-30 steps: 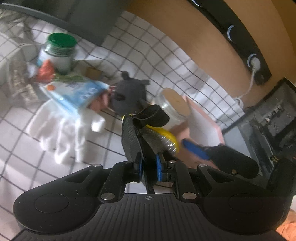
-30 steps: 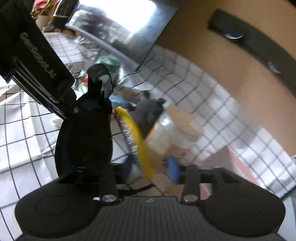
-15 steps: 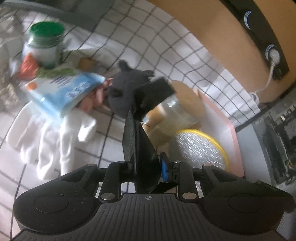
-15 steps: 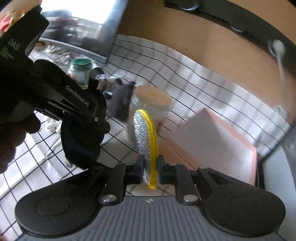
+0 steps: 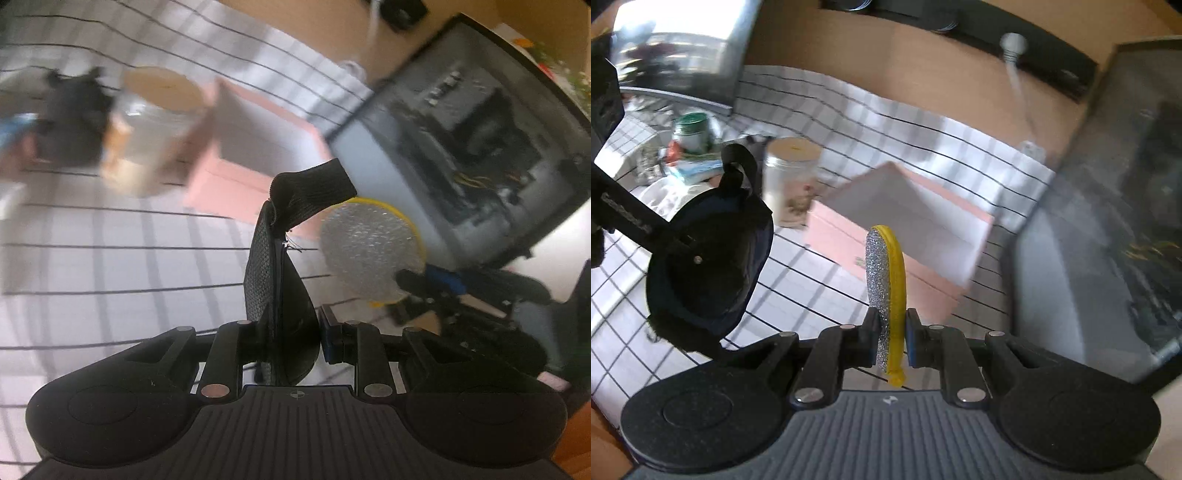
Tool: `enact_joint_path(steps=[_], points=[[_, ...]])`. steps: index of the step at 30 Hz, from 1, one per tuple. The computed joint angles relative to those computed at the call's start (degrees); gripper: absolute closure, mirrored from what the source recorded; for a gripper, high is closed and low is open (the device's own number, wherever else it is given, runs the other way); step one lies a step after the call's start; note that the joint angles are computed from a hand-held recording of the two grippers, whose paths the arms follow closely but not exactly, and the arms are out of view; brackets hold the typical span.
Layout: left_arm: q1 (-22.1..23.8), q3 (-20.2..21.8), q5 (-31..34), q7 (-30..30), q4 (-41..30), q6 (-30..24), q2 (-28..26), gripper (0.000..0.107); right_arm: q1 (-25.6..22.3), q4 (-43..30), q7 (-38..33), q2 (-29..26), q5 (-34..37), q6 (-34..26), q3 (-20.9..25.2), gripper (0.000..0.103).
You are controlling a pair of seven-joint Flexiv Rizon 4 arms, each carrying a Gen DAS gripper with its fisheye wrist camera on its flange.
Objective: Organize soft objects
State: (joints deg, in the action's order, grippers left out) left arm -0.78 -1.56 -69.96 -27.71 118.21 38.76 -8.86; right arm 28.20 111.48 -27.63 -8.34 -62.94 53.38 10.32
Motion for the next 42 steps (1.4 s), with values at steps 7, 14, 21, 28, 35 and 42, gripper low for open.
enact_joint_path(steps=[7,14,21,28,35,42], points=[[-0.8,-3.0,-2.7,0.6,-9.8,2.9,-4.7,0.08,-0.3,2.2,6.3,3.1,-3.5,-4.6,0.9,0.089],[-1.8,-8.2,2.4,-2.9,-29.4,7.7,-17.9,0.079,-0.9,4.0,13.6,4.7,-5.9,-8.3,2.1,0.089],[-6.2,-6.4,19.0,-14.7,-35.6,26.7,-25.8,0.079,-0.7,3.4,15.2,4.4,-7.3,-11.3,2.2,0.089],[2.1,-16.0,8.6,-7.1,-28.1,29.5,-18.6,0.079,-1.8,-3.7,13.3,-1.4,-15.8,-6.5,-1.5,0.089],[2.3,-9.1,4.6,-5.8,-15.0,25.5,-9.3,0.079,-0.2,-19.2,12.7,-14.6,-27.1,-0.5,-8.7,0.087],[2.1,-2.1,5.3,-11.6,-4.3,24.4,-3.3,0.079,0.3,-18.6,17.1,-17.0,-23.3,16.6,-9.7,0.038]])
